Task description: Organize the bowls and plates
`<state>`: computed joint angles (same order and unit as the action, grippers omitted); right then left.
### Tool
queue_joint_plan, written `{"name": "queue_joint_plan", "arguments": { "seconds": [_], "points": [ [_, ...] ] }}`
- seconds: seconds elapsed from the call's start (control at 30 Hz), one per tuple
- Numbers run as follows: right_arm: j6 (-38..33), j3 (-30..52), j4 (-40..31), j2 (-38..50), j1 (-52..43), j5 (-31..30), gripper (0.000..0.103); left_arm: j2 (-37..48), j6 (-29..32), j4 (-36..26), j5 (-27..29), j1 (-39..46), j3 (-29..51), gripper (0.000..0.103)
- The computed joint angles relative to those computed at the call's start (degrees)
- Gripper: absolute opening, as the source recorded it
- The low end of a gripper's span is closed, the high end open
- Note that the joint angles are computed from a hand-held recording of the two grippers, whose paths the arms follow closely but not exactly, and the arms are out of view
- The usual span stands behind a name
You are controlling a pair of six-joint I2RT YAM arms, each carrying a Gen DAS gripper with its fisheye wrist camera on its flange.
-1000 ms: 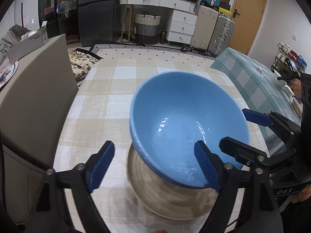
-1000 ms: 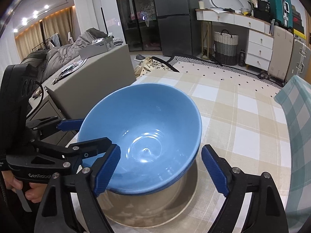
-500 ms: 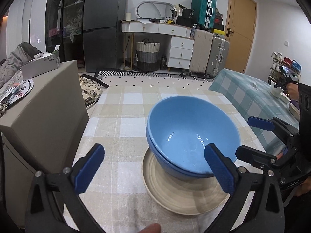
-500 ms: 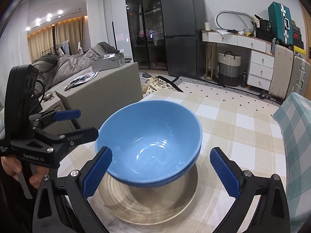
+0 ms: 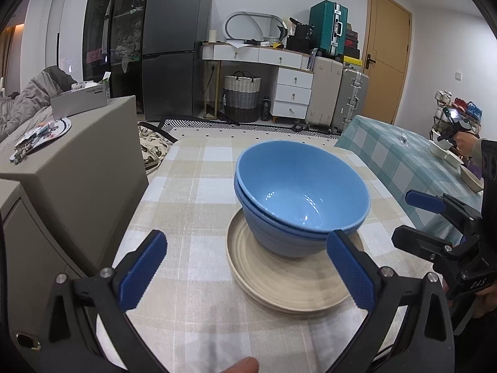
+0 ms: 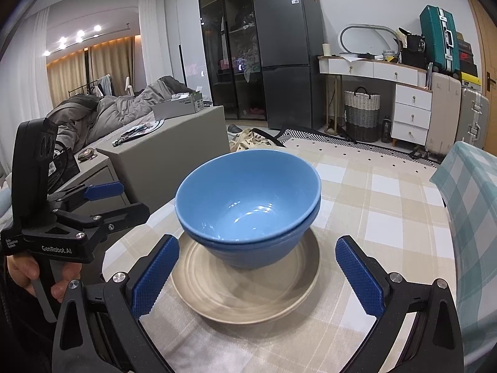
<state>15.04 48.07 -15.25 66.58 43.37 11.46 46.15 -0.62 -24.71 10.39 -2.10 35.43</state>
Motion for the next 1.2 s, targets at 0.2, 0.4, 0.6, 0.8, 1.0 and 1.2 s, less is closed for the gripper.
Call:
{"name": "queue_joint_plan", "arguments": {
  "seconds": [0.2,0.4,0.6,0.8,1.0,1.2],
  "points": [
    [2.1,-2.8,-0.2,-4.2,2.7,3.2,0.102,-4.5,-2.2,-1.0,0.0,1.2,-2.8,0.103],
    [2.1,-3.5,-0.9,-6.5,3.6,4.6,0.102,-7.4,-2.8,-1.9,0.4,2.1,-3.9,0.103],
    [2.1,-4.2,-1.5,-8.3,5.0,6.0,0.102,-12.1,-2.7,-4.1,-0.8,0.7,-5.0,0.103],
    [2.1,-4.7,-1.9,-9.1,6.3,6.9,0.102,-13.9,-3.0,-5.3,-1.8,0.0,-5.1,0.103],
    [1.9,-4.7,-1.8,-9.0,6.3,6.6,0.102,-13.3,-3.0,-5.8,-1.4,0.5,-4.5,0.103],
    [1.6,-4.2,-1.7,-8.0,6.6,6.7,0.102,-12.7,-2.7,-4.8,-1.7,0.4,-4.6,0.103]
  ]
}}
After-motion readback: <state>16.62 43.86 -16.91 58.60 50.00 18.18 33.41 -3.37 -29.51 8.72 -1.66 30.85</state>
